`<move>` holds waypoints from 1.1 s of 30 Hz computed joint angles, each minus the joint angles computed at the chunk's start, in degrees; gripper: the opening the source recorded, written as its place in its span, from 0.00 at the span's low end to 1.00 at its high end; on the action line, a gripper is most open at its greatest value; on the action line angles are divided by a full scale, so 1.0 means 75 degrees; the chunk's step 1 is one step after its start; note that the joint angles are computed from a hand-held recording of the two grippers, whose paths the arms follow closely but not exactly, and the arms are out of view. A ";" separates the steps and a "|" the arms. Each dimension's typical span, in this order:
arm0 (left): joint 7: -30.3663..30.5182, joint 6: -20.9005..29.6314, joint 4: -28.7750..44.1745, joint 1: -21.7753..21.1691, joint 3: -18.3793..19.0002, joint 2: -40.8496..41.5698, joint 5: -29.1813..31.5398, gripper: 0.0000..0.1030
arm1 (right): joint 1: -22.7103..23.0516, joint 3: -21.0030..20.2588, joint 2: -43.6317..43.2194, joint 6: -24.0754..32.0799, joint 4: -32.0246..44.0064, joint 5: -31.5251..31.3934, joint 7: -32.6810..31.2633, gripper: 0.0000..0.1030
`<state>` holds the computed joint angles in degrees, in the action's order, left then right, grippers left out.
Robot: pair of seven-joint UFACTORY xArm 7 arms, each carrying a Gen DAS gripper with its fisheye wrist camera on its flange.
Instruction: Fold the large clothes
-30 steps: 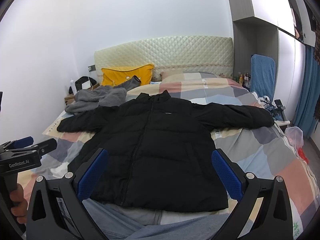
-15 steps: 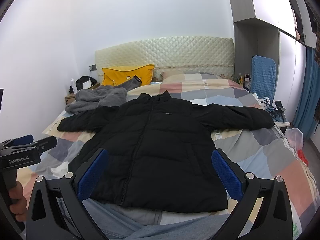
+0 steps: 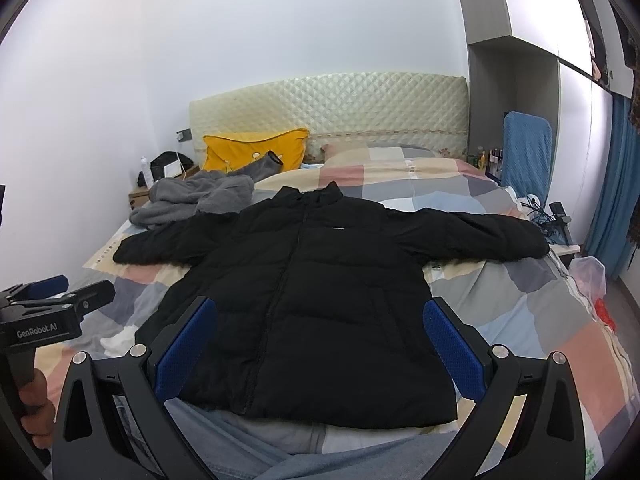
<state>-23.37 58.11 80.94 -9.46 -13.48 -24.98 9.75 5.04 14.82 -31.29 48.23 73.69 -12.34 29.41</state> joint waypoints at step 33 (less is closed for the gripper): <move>0.0368 -0.0873 0.3582 -0.1137 0.0250 0.3299 0.0845 1.00 | -0.0616 -0.0900 0.0932 -0.0714 0.0650 -0.0136 -0.0896 1.00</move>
